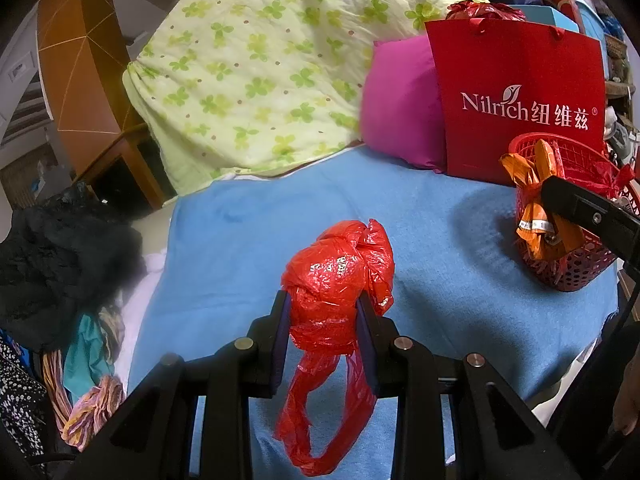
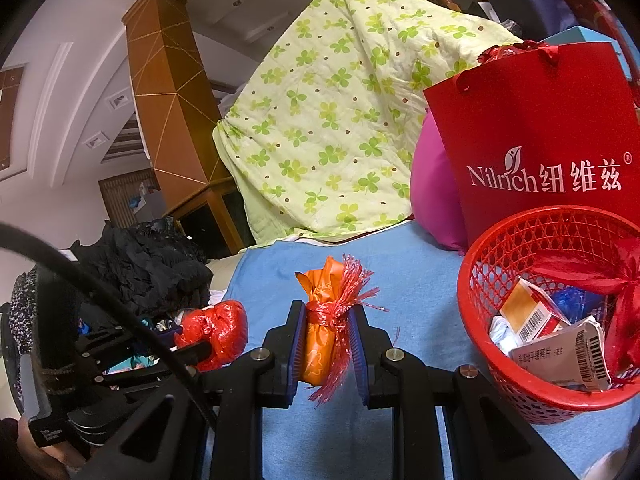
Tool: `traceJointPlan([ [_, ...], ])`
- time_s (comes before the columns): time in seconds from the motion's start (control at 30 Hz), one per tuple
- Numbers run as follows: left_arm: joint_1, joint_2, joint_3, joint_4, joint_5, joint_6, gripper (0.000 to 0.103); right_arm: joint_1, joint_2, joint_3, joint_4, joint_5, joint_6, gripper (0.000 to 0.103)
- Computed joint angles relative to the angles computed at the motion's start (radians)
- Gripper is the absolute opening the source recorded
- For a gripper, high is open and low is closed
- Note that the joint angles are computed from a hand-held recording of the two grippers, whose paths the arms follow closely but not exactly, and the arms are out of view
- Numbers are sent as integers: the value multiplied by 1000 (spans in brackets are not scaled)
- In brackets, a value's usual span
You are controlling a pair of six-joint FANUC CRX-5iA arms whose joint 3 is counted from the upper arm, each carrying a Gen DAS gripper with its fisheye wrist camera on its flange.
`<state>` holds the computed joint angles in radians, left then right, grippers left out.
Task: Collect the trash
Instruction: 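Carry the red wrapper with the left tool while the right tool carries the orange wrapper toward the basket, then hold the red wrapper in the left tool while the right tool moves the orange wrapper over the basket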
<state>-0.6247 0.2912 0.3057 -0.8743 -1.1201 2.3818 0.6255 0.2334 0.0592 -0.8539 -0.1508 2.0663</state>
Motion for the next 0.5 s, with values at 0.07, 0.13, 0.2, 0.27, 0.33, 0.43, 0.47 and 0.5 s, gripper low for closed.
traceJointPlan([
  [0.07, -2, 2, 2, -4, -3, -2, 33, -1, -2, -2, -9, -3, 8, 23],
  [0.13, -4, 4, 3, -3, -3, 1, 33, -1, -4, -4, -13, -1, 12, 23],
  [0.2, -7, 9, 7, -4, -6, 1, 33, -5, -4, -1, -25, -6, 23, 23],
  [0.27, -7, 11, 9, -4, -7, 0, 33, -4, -4, -2, -17, -6, 15, 23],
  [0.33, -6, 11, 8, 1, -4, -2, 33, -2, -5, -3, -15, -3, 14, 23],
  [0.43, -8, 13, 8, -2, -5, -5, 33, -2, -7, -6, -15, -2, 14, 23],
  [0.47, -8, 14, 8, 0, -5, -5, 33, -2, -9, -8, -10, -1, 9, 23],
  [0.5, -8, 14, 9, 3, -4, -5, 33, -4, -9, -5, -15, -6, 13, 23],
])
